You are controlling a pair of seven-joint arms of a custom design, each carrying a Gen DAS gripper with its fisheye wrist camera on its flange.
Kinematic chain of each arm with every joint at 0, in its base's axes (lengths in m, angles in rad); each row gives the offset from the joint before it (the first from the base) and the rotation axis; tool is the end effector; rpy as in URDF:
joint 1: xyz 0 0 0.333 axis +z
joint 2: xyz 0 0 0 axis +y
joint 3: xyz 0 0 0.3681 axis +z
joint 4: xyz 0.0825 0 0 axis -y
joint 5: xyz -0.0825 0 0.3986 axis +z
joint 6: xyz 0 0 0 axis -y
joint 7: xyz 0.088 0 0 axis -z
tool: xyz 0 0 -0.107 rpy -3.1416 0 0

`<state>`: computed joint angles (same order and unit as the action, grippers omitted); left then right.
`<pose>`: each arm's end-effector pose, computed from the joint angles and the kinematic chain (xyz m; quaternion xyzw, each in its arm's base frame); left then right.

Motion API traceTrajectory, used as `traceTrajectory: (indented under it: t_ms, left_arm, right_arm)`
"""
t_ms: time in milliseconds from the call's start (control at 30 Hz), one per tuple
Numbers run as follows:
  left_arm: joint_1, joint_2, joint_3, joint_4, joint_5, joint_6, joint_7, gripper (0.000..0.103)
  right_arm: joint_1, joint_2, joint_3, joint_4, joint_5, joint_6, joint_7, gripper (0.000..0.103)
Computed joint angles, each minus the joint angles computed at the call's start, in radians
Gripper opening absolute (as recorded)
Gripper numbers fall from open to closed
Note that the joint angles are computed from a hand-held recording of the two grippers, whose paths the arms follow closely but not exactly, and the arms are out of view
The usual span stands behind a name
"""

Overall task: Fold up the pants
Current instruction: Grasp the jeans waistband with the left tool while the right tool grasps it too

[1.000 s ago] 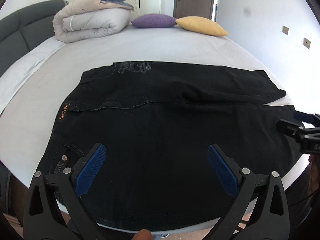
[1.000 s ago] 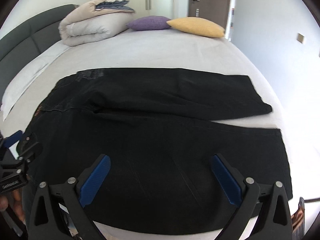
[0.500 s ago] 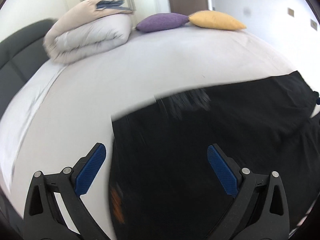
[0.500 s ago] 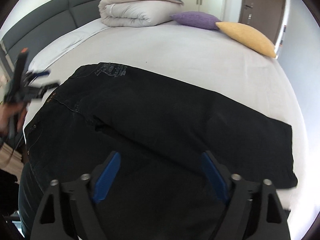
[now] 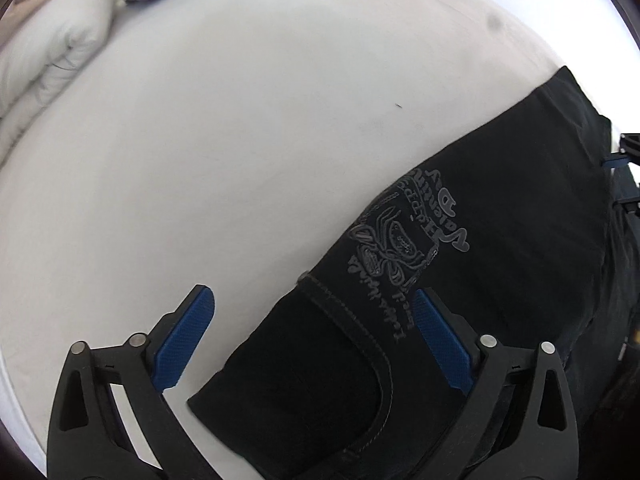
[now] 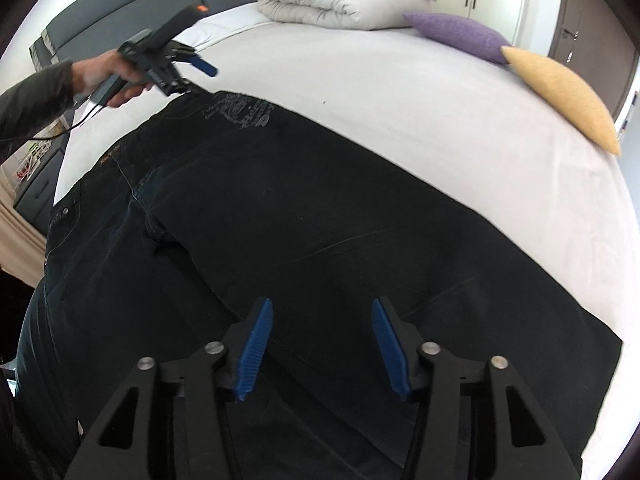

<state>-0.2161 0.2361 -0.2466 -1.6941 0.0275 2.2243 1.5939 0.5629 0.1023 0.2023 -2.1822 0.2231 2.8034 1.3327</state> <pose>0.6181 -0.2893 0.5361 -0.5111 0.8461 -0.1351 0.0672 0.4445 0.4083 0.4430 -0.8945 0.3599 -0.0643 0.2572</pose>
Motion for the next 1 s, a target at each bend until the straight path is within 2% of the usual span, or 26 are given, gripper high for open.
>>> traceTrajectory:
  t_ms: [67,133,200,267,300,400,467,533,733,800,967,1000]
  left_arm:
    - [0.008,0.034,-0.001,0.032,-0.008,-0.015,0.034,0.096]
    - [0.018,0.079,0.001,0.084,-0.024,-0.065,0.047,0.089]
    - [0.035,0.116,0.0,0.129,-0.051,-0.108,0.064,0.088]
    - [0.042,0.131,-0.002,0.144,-0.059,-0.107,0.08,0.08]
    - [0.047,0.136,-0.005,0.149,-0.064,-0.107,0.096,0.071]
    - [0.06,0.134,-0.012,0.153,-0.097,-0.083,0.128,0.025]
    - [0.053,0.129,-0.003,0.148,-0.085,-0.069,0.095,0.021]
    - [0.04,0.12,0.006,0.139,-0.042,-0.042,0.089,0.011]
    - [-0.005,-0.027,0.018,-0.053,0.093,0.17,-0.005,0.007]
    - [-0.018,-0.074,0.023,-0.107,0.155,0.221,-0.044,0.007]
    - [-0.022,-0.143,0.02,-0.194,0.197,0.33,-0.099,0.007]
    - [-0.017,-0.168,-0.001,-0.244,0.229,0.355,-0.146,0.007]
  right_arm:
    - [-0.002,0.018,0.005,0.017,0.013,-0.005,-0.026,0.05]
    - [-0.002,0.035,0.01,0.038,0.025,-0.016,-0.051,0.049]
    - [0.001,0.043,0.011,0.046,0.028,-0.016,-0.065,0.048]
    - [0.006,0.058,0.01,0.065,0.024,-0.019,-0.068,0.047]
    - [0.006,0.065,0.011,0.075,0.027,-0.02,-0.075,0.047]
    - [0.013,0.085,0.004,0.106,0.009,-0.024,-0.072,0.046]
    - [0.012,0.102,0.007,0.133,0.014,-0.02,-0.084,0.045]
    - [0.021,0.131,0.002,0.182,0.0,-0.026,-0.079,0.045]
    - [0.062,0.247,-0.026,0.373,-0.078,-0.062,-0.062,0.044]
    - [0.08,0.292,-0.04,0.45,-0.111,-0.086,-0.051,0.043]
    - [0.111,0.404,-0.057,0.647,-0.16,-0.168,-0.052,0.043]
    - [0.117,0.419,-0.059,0.673,-0.167,-0.185,-0.055,0.043]
